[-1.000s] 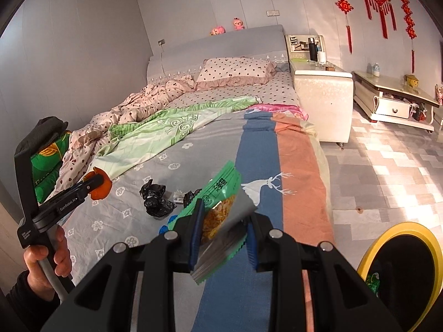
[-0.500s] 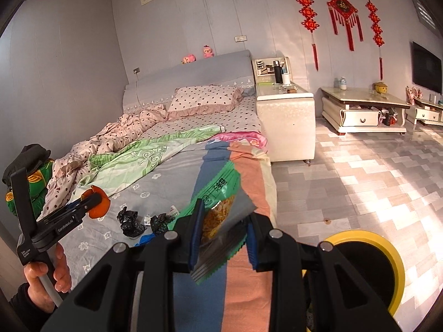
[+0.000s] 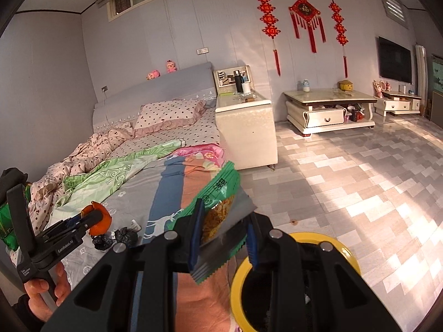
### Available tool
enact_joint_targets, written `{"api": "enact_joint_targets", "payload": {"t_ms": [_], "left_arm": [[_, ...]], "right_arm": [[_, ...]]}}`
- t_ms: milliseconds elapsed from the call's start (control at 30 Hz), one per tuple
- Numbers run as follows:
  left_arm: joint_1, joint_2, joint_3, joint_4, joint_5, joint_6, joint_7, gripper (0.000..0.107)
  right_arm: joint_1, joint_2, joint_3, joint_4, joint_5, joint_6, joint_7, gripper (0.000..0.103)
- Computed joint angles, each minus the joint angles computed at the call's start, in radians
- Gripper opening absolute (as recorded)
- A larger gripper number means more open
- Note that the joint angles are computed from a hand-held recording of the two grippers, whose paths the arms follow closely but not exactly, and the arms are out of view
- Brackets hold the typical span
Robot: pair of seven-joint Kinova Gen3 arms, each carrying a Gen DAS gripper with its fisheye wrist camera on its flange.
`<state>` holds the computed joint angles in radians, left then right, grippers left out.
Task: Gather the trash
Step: 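Carry both items over the yellow bin and open both tools to drop them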
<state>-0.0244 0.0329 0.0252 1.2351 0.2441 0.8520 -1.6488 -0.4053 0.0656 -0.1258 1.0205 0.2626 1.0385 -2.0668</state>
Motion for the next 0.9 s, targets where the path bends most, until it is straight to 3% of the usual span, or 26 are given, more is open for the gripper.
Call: {"api": "enact_joint_targets", "payload": {"t_ms": [400,900], "left_arm": [[0.142,0.103,0.078,-0.077,-0.096,0.014,0.061,0.035],[0.245,0.228,0.117,-0.104,-0.099,0.022,0.043,0.036]], "right_arm": [[0.101,-0.041,0.029,0.115,-0.048,-0.044,0.001,0.026],[0.185,-0.031,0.062,0.225,-0.106,-0.073,0.024,0.026]]}}
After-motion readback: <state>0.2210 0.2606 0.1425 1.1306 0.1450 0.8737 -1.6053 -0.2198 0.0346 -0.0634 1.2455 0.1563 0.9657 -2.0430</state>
